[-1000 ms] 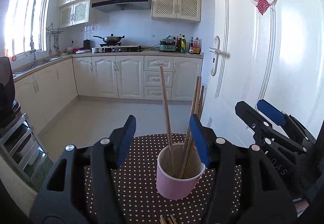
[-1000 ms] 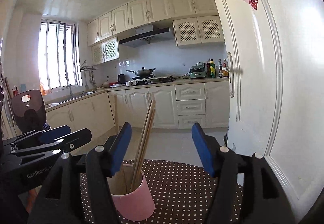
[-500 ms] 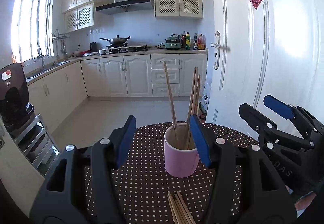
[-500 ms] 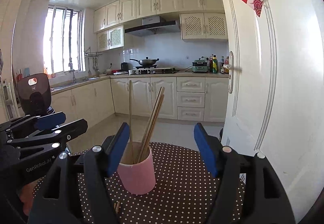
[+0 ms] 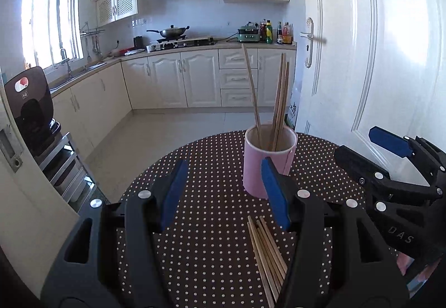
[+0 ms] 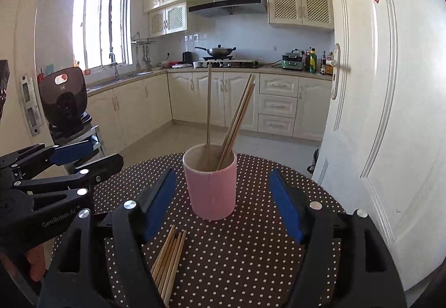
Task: Organize utensils
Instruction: 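Withdraw both open grippers from the cup back to the chopstick pile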
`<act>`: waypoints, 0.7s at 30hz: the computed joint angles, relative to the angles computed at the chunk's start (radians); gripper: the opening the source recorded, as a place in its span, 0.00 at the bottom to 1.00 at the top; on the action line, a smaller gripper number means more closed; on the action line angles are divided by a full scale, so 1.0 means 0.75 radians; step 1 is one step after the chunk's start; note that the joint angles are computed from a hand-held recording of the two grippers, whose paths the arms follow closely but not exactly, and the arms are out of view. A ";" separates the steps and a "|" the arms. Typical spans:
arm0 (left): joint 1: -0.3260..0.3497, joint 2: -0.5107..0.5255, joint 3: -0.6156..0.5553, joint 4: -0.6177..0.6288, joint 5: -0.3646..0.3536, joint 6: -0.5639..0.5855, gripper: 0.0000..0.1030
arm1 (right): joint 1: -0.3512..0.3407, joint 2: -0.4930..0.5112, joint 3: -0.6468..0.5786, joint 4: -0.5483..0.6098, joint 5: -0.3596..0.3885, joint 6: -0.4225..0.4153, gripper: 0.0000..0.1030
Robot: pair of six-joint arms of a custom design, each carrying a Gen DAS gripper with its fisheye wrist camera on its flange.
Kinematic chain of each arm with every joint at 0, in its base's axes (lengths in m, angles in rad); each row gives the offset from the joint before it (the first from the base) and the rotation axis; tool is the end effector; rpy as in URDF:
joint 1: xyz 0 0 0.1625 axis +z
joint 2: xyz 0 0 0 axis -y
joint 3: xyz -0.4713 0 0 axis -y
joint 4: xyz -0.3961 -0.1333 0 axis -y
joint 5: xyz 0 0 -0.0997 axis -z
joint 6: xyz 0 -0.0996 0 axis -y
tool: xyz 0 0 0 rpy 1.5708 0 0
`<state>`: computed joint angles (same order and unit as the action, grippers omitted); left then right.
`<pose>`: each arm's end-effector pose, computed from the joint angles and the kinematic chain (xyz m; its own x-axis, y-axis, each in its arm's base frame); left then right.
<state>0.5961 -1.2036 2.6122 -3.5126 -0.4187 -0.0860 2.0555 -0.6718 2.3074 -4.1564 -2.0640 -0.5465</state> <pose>-0.1551 -0.3763 0.2273 -0.6715 0.0339 -0.7402 0.6574 0.4882 -0.5740 0.2964 -0.3780 0.0906 -0.6783 -0.3270 0.6580 -0.7298 0.4035 -0.5518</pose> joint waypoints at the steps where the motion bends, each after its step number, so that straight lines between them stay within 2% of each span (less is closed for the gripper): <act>1: 0.006 -0.027 0.005 0.084 -0.003 -0.052 0.54 | 0.002 -0.009 0.003 0.051 -0.005 0.011 0.64; 8: 0.055 -0.170 0.006 0.564 -0.045 -0.333 0.54 | 0.002 -0.063 -0.003 0.406 -0.060 0.136 0.64; 12: 0.102 -0.251 -0.026 0.832 -0.133 -0.462 0.54 | 0.004 -0.060 -0.010 0.542 -0.106 0.175 0.64; 16: 0.170 -0.296 -0.077 1.064 -0.241 -0.572 0.54 | 0.001 -0.081 -0.032 0.759 -0.128 0.260 0.64; 21: 0.247 -0.284 -0.138 1.226 -0.330 -0.642 0.54 | -0.005 -0.099 -0.060 0.952 -0.140 0.340 0.64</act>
